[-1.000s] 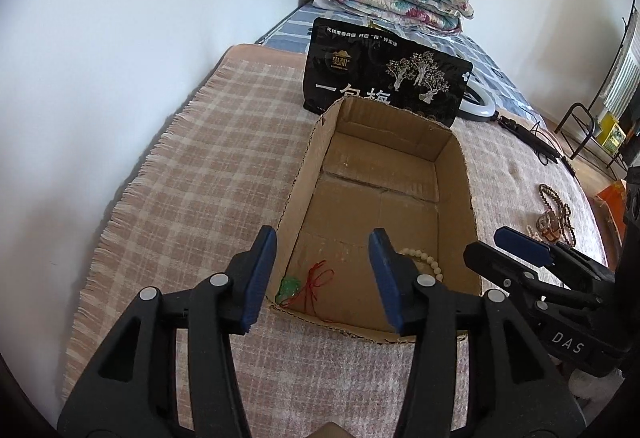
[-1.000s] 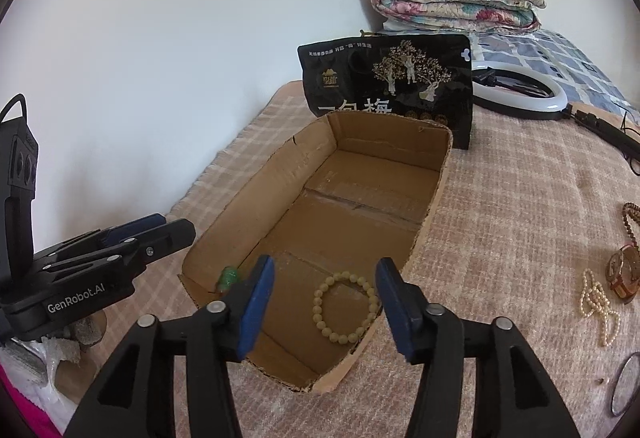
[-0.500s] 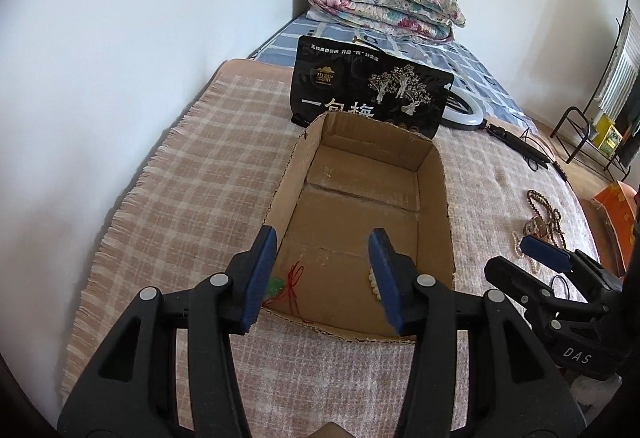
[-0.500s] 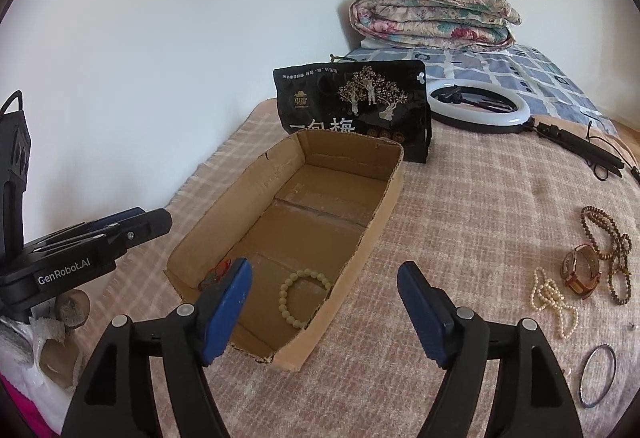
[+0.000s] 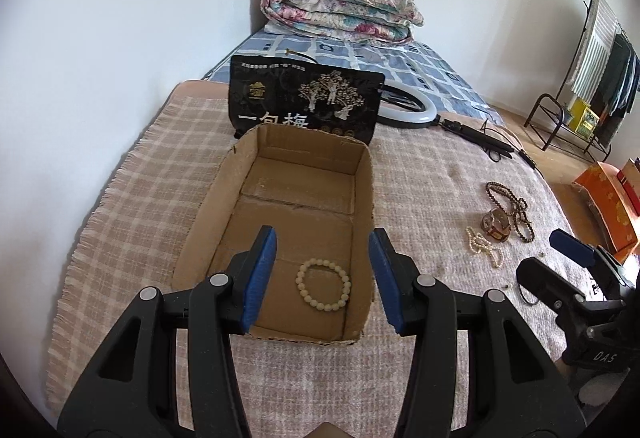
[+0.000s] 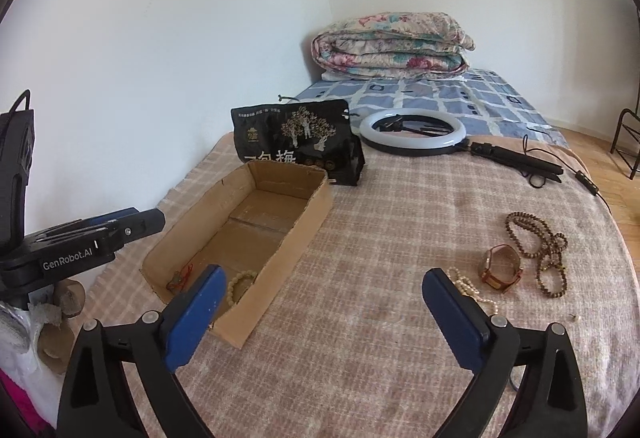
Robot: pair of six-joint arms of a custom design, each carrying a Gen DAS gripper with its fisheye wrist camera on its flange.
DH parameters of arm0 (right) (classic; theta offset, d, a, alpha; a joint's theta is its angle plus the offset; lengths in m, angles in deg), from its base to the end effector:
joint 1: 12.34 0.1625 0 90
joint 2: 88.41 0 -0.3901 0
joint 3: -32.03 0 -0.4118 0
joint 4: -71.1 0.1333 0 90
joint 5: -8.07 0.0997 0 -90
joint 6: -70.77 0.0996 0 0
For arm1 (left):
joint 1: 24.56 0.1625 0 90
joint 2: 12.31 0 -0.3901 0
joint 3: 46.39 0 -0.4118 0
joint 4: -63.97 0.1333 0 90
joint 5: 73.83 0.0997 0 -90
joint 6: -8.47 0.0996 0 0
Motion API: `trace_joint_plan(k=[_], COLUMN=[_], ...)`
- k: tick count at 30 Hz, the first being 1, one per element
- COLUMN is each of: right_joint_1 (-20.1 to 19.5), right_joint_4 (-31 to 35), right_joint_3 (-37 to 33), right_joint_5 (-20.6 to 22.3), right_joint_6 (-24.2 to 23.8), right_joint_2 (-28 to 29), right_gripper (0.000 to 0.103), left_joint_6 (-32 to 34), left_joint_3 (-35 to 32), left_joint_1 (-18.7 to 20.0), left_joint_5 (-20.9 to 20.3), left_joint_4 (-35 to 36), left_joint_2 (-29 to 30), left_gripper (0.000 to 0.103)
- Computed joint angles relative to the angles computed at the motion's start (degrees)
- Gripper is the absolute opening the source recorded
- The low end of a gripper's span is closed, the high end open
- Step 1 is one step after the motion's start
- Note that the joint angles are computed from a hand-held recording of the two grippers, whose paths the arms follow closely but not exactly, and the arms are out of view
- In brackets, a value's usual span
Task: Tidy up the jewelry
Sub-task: 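Move both tools back toward the remaining jewelry on the blanket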
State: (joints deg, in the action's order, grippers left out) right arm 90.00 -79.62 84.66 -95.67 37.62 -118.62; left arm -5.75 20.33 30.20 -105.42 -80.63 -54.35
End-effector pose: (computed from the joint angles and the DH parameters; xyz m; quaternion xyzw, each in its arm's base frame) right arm 0.2900 -0.8128 0.1876 0.3264 -0.8801 0.2999 0.1700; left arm -0.2698 -0.7599 0.2563 0.0300 0.8521 -0.4019 0.3339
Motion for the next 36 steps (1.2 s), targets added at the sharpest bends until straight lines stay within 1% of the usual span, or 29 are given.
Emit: trace_joint_plan(k=[2, 7, 12, 15, 20, 23, 27, 33, 36], right_joint_1=[-0.53, -1.91, -3.80, -5.02, -7.09, -8.28, -9.61, -10.94, -11.37], right_joint_4=[-1.17, -4.11, -5.21, -6.86, -6.72, -5.95, -5.16, 0.85, 1.02], right_joint_3=[1.36, 3.96, 5.87, 6.89, 7.53, 7.61, 7.39, 4.32, 4.53], right_joint_5=[0.07, -1.38, -4.02, -5.87, -9.32, -10.79, -11.75, -13.05, -12.17], right_joint_6=[0.91, 1.07, 2.55, 2.16, 1.66, 0.70, -2.36, -5.77, -8.30], right_joint_2=[-1.55, -4.66, -7.65, -9.03, -10.91, -11.67, -11.87, -9.95, -9.31], right_gripper=[0.103, 0.103, 0.103, 0.103, 0.103, 0.103, 0.103, 0.103, 0.103], left_joint_6=[0.81, 2.05, 1.15, 0.88, 1.01, 1.46, 1.92, 2.91, 4.34], left_joint_3=[-0.99, -4.04, -8.47, -11.73, -17.80, -21.37, -27.61, -36.60, -42.87], left_joint_1=[-0.35, -0.98, -1.13, -1.10, -1.03, -0.89, -0.52, 0.28, 0.69], left_joint_5=[-0.66, -2.61, -5.86, -8.09, -10.59, -11.49, -12.40, -13.95, -14.42], left_joint_4=[0.05, 1.02, 3.87, 5.63, 8.85, 10.41, 13.51, 17.66, 20.34], left_joint_2=[1.13, 4.23, 7.74, 10.28, 15.05, 17.95, 22.51, 28.85, 33.03], left_gripper=[0.049, 0.049, 0.049, 0.049, 0.049, 0.049, 0.049, 0.049, 0.049])
